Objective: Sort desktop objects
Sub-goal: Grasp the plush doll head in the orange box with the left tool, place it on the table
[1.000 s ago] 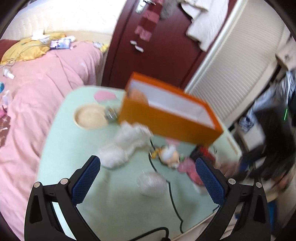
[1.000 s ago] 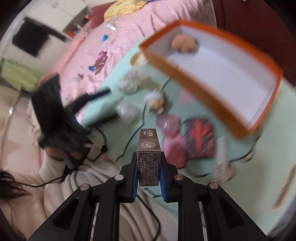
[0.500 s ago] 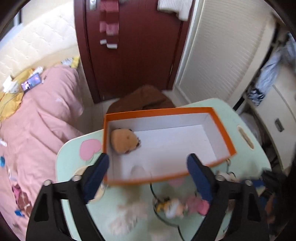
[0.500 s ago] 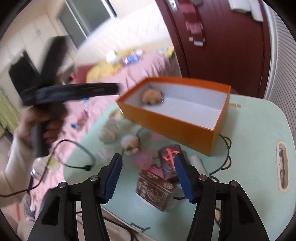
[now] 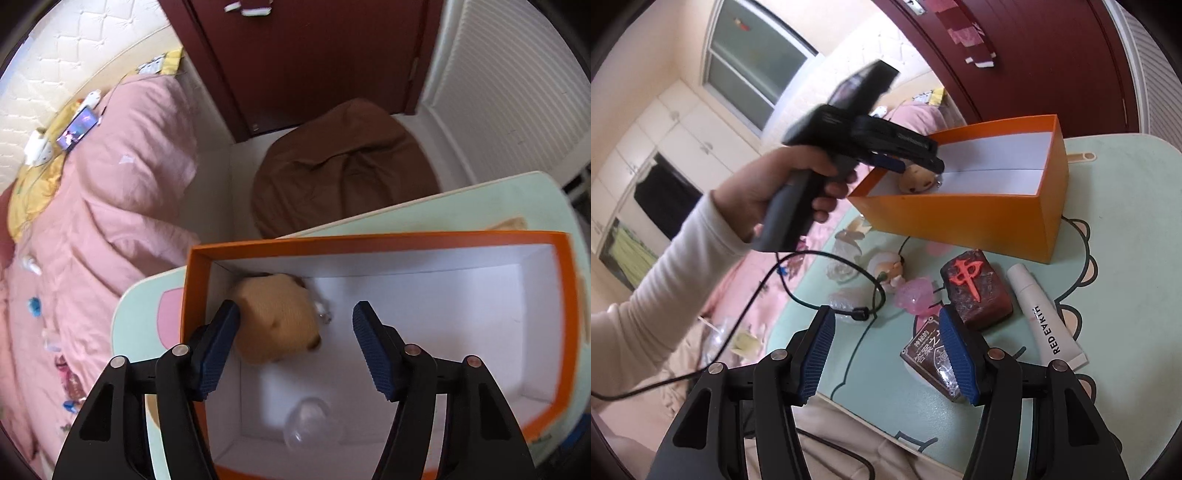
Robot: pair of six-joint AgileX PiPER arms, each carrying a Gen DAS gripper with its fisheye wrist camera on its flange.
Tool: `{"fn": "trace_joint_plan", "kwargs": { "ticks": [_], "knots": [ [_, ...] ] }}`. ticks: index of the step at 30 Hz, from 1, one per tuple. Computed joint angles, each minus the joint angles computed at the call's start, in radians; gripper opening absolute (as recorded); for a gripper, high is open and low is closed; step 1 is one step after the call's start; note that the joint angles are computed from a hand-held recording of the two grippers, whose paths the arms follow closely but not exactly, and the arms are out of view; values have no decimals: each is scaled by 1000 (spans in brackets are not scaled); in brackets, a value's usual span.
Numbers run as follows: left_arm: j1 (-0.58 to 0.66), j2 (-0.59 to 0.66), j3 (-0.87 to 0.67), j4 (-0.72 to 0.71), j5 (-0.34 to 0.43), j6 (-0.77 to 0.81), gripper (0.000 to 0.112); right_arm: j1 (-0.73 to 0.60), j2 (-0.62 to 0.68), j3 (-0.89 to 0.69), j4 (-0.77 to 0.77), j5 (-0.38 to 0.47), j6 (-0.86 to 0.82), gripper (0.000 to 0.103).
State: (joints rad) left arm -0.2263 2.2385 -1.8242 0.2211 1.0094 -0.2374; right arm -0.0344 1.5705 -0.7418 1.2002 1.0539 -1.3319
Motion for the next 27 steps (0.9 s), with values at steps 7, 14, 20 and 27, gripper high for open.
{"fn": "trace_joint_plan", "kwargs": {
  "ticks": [7,14,20,27],
  "knots": [
    [-42,58,-56,99,46,-29,64,-50,22,-22,-13,66,17,58],
    [-39,-14,82,125,-45,6,35,-30,38,-39,-13,62,21,58],
    [39,-126,195,-38,-140,95,32,-24,41,-35,-7,34,12,58],
    [200,-496,459,-458,-224,413,32,-51,71,-47,7,23,-3,58]
  ]
}}
